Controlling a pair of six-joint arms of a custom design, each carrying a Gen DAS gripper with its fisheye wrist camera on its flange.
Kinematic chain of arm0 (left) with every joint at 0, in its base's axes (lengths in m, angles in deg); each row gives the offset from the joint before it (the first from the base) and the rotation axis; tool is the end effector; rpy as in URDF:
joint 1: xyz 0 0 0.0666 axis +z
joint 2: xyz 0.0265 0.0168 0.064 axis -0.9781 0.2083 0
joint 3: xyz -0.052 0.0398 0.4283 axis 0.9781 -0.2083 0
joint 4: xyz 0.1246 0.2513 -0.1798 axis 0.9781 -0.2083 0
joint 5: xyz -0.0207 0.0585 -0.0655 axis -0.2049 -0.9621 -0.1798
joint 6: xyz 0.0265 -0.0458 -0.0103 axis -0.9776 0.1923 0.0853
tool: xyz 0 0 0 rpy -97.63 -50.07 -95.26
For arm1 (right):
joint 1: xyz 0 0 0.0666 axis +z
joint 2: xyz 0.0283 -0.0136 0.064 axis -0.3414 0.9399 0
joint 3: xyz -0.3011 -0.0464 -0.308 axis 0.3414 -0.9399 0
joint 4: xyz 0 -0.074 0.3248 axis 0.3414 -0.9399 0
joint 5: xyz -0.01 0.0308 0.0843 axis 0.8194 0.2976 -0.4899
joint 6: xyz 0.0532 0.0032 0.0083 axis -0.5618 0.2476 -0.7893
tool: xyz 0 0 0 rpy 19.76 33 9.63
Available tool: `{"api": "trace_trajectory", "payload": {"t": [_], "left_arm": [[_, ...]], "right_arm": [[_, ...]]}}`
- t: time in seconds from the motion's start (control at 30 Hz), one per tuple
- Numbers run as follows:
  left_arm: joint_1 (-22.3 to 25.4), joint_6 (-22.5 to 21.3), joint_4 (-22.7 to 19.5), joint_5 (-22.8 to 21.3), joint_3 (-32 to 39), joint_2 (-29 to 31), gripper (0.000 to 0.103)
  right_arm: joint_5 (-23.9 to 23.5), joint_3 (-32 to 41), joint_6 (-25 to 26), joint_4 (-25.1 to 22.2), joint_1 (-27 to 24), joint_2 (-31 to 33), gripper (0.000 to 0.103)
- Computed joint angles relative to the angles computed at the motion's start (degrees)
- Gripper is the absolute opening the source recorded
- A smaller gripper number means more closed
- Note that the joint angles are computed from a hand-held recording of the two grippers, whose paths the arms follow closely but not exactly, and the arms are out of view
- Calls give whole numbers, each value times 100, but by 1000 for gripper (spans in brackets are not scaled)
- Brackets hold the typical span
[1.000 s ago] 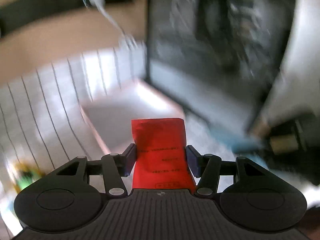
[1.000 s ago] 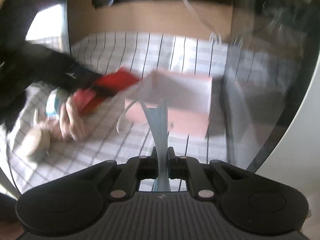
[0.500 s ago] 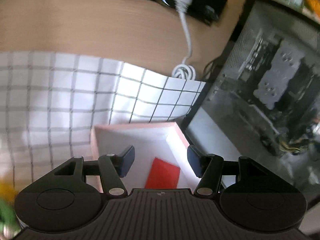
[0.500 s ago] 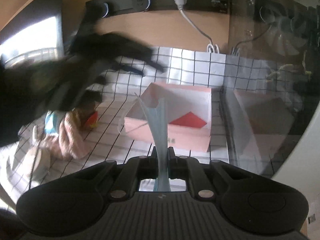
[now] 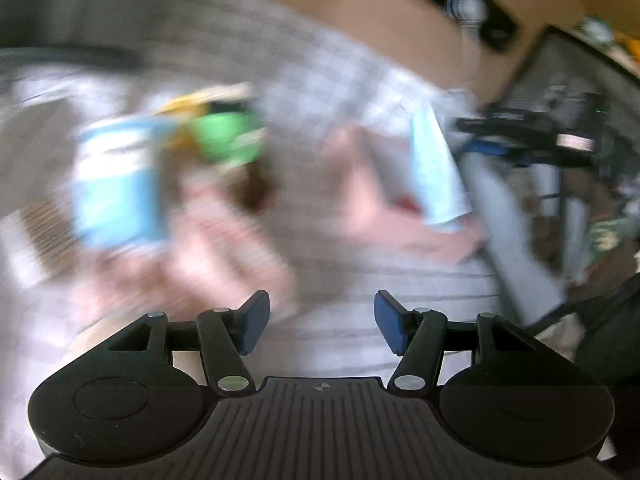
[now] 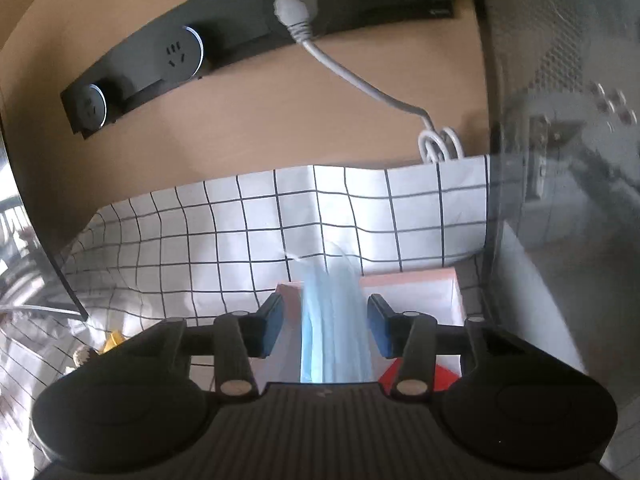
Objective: Organize soft objects
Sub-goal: 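Lower the face mask into the pink box and open the right tool, then grasp the blue-and-white wet cotton pack with the left tool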
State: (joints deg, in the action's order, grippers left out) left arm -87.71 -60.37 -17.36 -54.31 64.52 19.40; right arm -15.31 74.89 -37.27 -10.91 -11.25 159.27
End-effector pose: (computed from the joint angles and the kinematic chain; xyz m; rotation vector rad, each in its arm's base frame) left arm 0.5628 -0.1154 0.5086 0.4286 2.4025 -0.7385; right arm 0.5970 0.0849 0.5192 0.4540 2.1226 0.1788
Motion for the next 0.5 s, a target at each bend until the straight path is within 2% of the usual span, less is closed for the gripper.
{"api": "trace_trajectory", "payload": {"t": [0.1,0.23,0.37,0.43,0.5], "left_arm": [[320,333,109,-179,-451,-250,63],[639,847,477,-278,-898,-464,63],[847,1127,501,-731,-944,-456,63],[908,1223,566,-958,-888,-409,63],[982,1356,610,-991,-764,-324,63]], "right_arm": [[300,-401,-121,147,61,-167,55],[413,-542,22,-260,204,-238,55],[502,-646,331,-525,560,-259,56],[570,-711,578,-532,833,-267,57],[557,-750,924,-468,1078,-248,58]]}}
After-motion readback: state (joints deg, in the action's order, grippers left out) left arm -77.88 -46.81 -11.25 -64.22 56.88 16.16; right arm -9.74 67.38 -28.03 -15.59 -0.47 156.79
